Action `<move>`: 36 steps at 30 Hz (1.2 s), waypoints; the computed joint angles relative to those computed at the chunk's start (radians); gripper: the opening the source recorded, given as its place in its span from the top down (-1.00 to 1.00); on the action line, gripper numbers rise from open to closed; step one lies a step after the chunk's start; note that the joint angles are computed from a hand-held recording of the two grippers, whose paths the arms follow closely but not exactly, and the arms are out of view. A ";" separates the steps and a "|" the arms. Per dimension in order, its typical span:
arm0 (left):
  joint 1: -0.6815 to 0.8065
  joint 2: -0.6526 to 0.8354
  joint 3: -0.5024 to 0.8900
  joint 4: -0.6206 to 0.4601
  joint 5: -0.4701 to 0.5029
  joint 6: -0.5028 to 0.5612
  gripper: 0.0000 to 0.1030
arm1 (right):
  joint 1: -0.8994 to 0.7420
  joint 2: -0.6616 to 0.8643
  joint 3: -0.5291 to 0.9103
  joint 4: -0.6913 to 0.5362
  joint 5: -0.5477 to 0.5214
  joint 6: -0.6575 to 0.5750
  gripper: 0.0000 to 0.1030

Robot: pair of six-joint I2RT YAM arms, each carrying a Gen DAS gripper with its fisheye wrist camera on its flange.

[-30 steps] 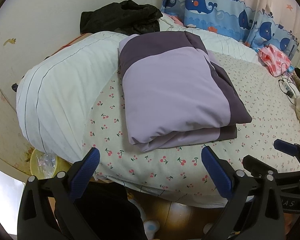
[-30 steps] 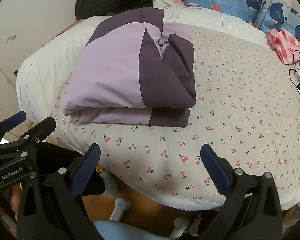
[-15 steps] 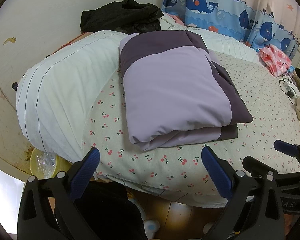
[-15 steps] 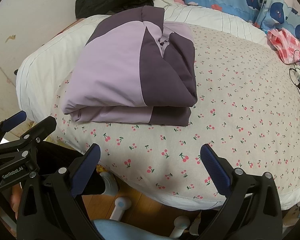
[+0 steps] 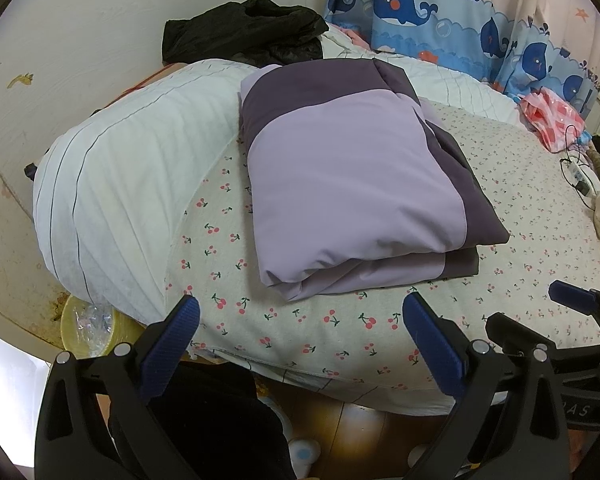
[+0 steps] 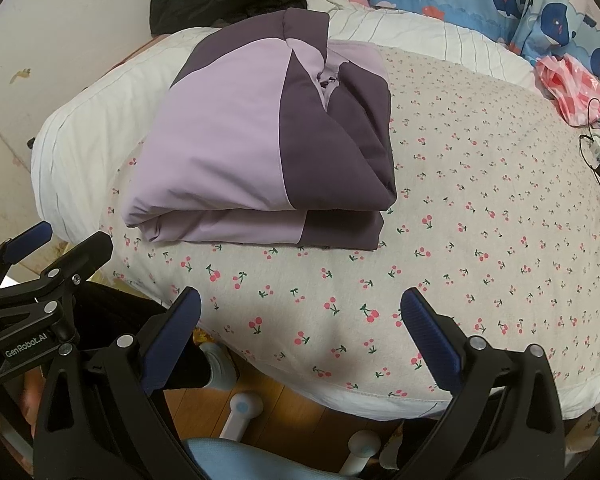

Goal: Fold large clothes

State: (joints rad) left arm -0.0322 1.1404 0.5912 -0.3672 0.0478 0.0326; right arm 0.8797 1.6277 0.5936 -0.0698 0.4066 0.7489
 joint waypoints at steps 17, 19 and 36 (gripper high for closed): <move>-0.003 0.005 -0.006 0.012 -0.008 0.000 -0.88 | -0.008 0.004 0.002 -0.001 -0.006 -0.008 -0.88; -0.001 0.010 -0.005 0.014 -0.006 0.000 -0.88 | -0.010 0.005 0.002 0.001 -0.007 -0.010 -0.88; 0.007 0.013 0.000 -0.005 0.018 -0.020 -0.88 | -0.016 0.009 0.019 -0.016 0.002 -0.026 -0.88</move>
